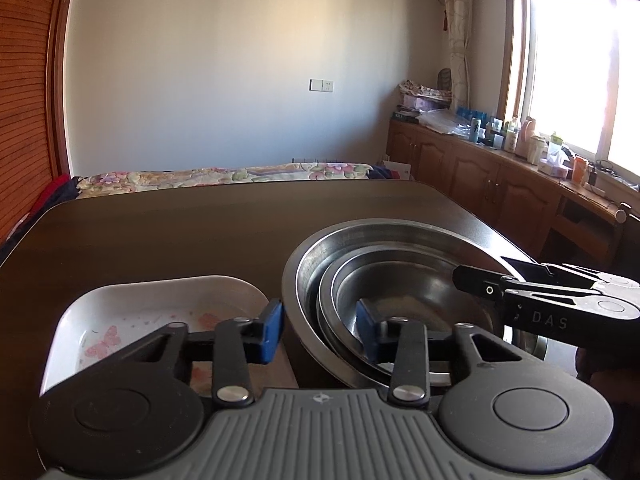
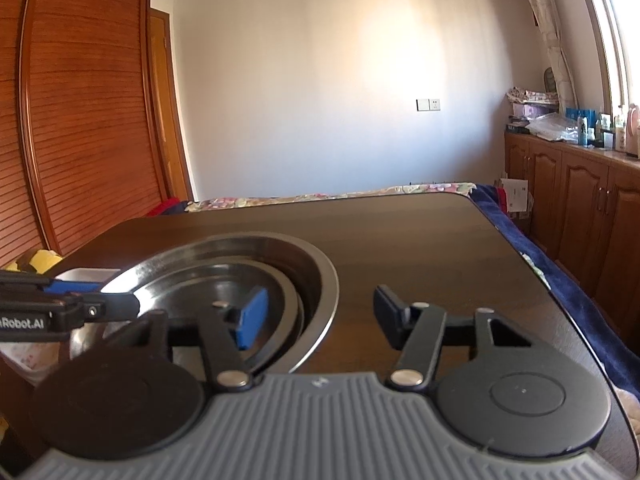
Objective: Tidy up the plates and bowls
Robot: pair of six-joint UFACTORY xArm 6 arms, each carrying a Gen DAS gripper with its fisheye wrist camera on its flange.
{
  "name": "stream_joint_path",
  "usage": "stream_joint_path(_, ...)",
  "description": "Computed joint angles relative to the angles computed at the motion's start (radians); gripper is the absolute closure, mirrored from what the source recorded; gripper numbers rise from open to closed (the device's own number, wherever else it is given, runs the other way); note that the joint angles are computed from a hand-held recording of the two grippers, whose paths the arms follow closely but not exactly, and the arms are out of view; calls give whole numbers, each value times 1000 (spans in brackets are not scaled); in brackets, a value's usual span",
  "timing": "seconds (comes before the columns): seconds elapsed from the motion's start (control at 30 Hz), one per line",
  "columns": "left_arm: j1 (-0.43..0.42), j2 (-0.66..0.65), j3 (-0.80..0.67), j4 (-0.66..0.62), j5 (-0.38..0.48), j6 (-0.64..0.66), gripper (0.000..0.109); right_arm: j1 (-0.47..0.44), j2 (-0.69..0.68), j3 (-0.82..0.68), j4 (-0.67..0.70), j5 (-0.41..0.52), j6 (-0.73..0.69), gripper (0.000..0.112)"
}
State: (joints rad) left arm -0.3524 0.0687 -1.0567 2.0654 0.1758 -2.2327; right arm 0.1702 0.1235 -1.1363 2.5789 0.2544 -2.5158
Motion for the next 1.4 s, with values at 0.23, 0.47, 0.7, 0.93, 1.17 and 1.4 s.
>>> stream_joint_path(0.23,-8,-2,5,-15,20,11,71,1,-3,13,-137,9,182,63)
stream_joint_path(0.47,-15,-2,7,-15,31,11,73,9,-5,24,-204,33,256,79)
stream_joint_path(0.7,-15,0,3,-9,28,12,72,0,-10,36,-205,58,262,81)
stream_joint_path(0.93,-12,7,-2,-53,21,71,71,-2,-17,48,-201,68,259,82)
stream_joint_path(1.17,-7,16,-14,-103,4,128,71,-3,-17,49,-190,70,249,82)
stream_joint_path(1.4,13,19,-30,-93,-32,107,71,-13,-37,62,-198,90,271,83)
